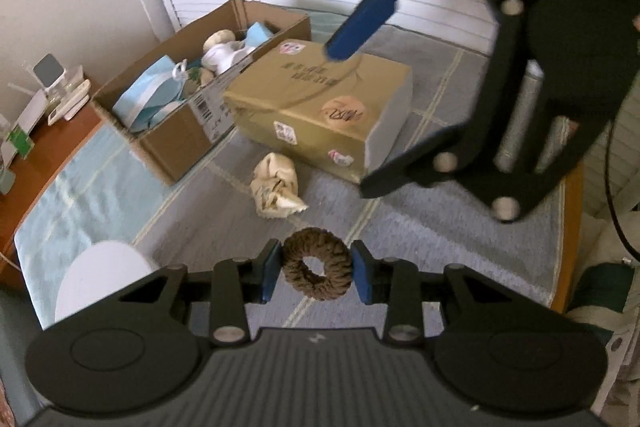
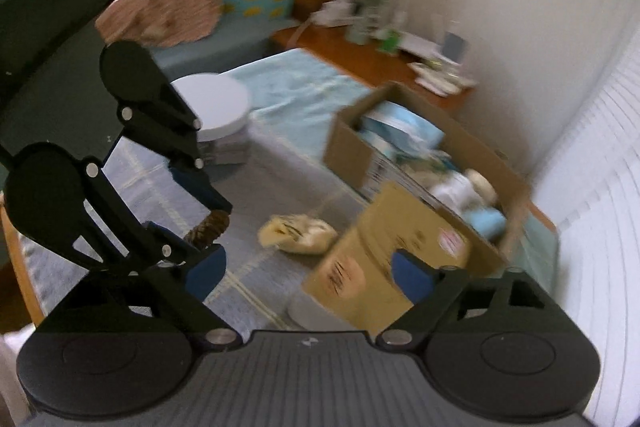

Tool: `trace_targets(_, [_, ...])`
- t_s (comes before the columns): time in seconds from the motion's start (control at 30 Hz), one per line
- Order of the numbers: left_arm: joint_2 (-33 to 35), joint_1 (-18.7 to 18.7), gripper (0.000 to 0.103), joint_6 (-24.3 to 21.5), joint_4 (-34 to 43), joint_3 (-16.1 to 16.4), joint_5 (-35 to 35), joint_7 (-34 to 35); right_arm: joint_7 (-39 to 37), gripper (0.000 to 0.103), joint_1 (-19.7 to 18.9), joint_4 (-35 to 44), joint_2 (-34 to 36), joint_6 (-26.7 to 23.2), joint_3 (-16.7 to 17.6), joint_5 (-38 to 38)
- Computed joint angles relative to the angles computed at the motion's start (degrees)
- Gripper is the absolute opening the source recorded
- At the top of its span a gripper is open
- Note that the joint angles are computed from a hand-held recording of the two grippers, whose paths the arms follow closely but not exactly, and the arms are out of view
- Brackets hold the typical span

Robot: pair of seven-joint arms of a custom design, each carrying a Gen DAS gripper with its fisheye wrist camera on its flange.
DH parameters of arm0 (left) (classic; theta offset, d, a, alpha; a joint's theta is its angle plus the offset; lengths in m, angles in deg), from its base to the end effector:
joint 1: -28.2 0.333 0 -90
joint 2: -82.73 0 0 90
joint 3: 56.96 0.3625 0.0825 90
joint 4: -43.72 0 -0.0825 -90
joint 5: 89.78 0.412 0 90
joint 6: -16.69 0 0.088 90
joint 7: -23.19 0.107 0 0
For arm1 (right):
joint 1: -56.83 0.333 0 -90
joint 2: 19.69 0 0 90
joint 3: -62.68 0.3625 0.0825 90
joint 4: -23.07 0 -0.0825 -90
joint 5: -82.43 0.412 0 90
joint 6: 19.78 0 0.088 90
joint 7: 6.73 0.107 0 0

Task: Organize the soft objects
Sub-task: 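Grasp the beige crumpled cloth with the right gripper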

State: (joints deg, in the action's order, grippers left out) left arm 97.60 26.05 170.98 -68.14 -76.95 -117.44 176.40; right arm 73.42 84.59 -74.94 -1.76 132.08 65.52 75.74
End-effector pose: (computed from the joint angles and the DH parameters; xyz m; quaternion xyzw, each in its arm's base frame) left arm 0.6378 -0.2256 0.4332 -0.2363 0.9238 -0.2717 0.1303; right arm 0.6295 0.3708 0.5116 -0.8780 0.3645 -0.2041 0.2337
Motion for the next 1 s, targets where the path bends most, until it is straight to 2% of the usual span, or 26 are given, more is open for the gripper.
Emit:
trace_targets(0.33, [0.4, 0.4, 0.036, -1.1, 0.5, 0.3, 0.3, -1.5, -17.5, 0.076, -1.0, 21.2, 12.4, -19.4, 2.1, 4.5])
trace_targets(0.57, [0.8, 0.6, 0.036, -1.7, 1.2, 0.4, 0.6, -2.3, -21.6, 0.075, -0.1, 33.5, 20.6, -28.9, 0.9, 6.5])
trace_targets(0.7, [1.1, 0.5, 0.036, -2.0, 1.5, 0.6, 1.4, -3.3, -22.3, 0.074, 0.4, 36.8, 23.1, -31.6, 0.0, 6.5])
trace_targets(0.77, [1.2, 0.4, 0.036, -2.0, 1.5, 0.7, 1.8, -3.8, -22.4, 0.068, 0.4, 37.8, 24.0, -32.7, -0.1, 6.6])
trace_targets(1.0, [1.2, 0.5, 0.036, -2.0, 1.7, 0.5, 2.3, -4.5, -22.6, 0.061, 0.4, 38.5, 24.5, -33.4, -0.4, 6.9])
